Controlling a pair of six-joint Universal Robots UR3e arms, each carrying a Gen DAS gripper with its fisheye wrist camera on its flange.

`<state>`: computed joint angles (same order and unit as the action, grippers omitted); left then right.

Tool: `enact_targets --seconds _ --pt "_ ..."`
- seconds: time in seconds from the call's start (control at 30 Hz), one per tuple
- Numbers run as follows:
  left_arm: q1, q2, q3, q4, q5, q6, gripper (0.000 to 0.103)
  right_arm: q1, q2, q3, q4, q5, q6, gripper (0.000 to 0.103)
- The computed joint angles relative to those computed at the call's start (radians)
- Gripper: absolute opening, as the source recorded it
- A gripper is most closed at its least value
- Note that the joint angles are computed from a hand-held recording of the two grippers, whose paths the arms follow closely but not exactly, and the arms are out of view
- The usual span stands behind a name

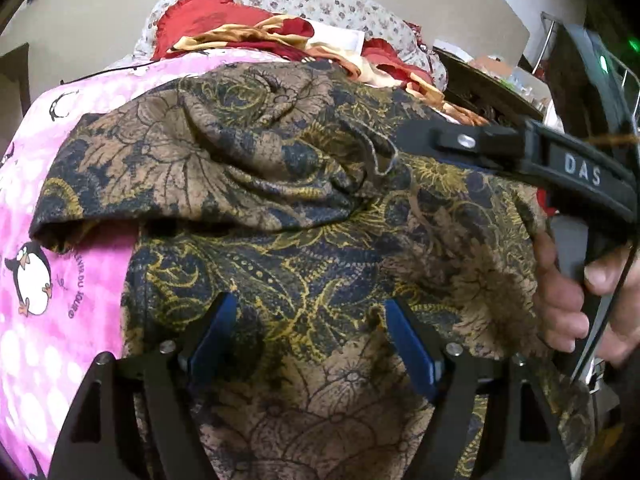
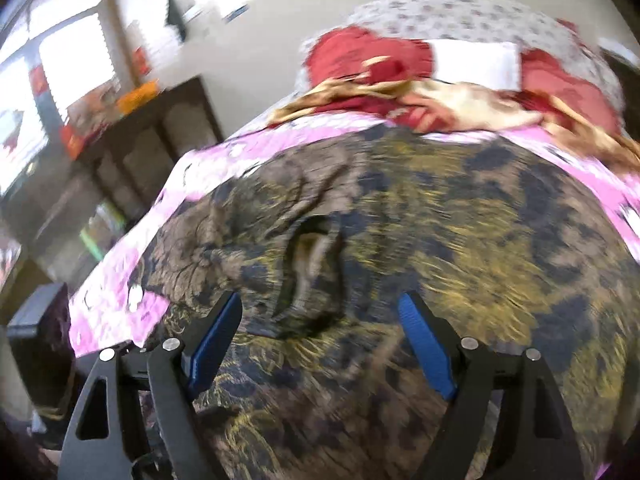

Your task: Fold small clothes

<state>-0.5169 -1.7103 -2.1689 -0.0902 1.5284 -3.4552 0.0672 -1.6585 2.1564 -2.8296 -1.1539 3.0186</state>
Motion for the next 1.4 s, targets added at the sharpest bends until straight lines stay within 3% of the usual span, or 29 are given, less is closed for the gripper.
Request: enact_targets --seconds 0.13,0.2,0.23,0.37,0.47,0.7,0.8,0.9,1.03,1.1,1.2,1.4 --pt "-0.011 -0.01 0.005 -0.002 0.021 -0.003 0.084 0.055 0.097 -0.081 -0.045 -0.068 0.06 0.077" --pt "0.014 -0.004 -0.015 0.025 -0.018 -0.008 0.084 0.043 0.135 -0.121 -0.01 -0.037 0.081 0.076" --pt "0.027 0.008 -0.034 0.037 -0.036 -0.009 0.084 0.036 0.156 -0.144 0.014 -0.024 0.083 0.071" --pt "0.045 0.008 -0.044 0.056 -0.06 -0.017 0.084 0.061 0.21 -0.205 0.093 -0.077 0.074 0.023" --pt "0.033 0.005 -0.034 0.045 -0.043 -0.018 0.084 0.031 0.181 -0.165 0.084 -0.034 0.038 0.0" --pt "0.029 0.002 -0.028 0.04 -0.037 -0.018 0.084 -0.159 -0.045 -0.01 0.142 0.098 0.017 0.0" --pt "0.027 -0.004 -0.021 0.038 -0.032 -0.016 0.084 -0.322 -0.212 0.043 0.256 0.155 -0.027 0.0" --pt "0.026 -0.005 -0.021 0.038 -0.03 -0.017 0.084 -0.517 -0.385 0.082 0.425 0.192 -0.125 0.0" --pt "0.019 -0.005 -0.016 0.032 -0.02 -0.018 0.084 -0.799 -0.567 0.121 0.699 0.28 -0.341 0.0" --pt "0.014 -0.005 -0.015 0.029 -0.014 -0.019 0.084 -0.868 -0.607 0.136 0.765 0.278 -0.403 0.0" --pt "0.014 -0.005 -0.013 0.028 -0.013 -0.019 0.084 -0.955 -0.646 0.176 0.825 0.268 -0.476 0.0" --pt "0.022 0.001 -0.024 0.035 -0.024 -0.018 0.084 -0.97 -0.624 0.278 0.718 0.245 -0.456 0.001"
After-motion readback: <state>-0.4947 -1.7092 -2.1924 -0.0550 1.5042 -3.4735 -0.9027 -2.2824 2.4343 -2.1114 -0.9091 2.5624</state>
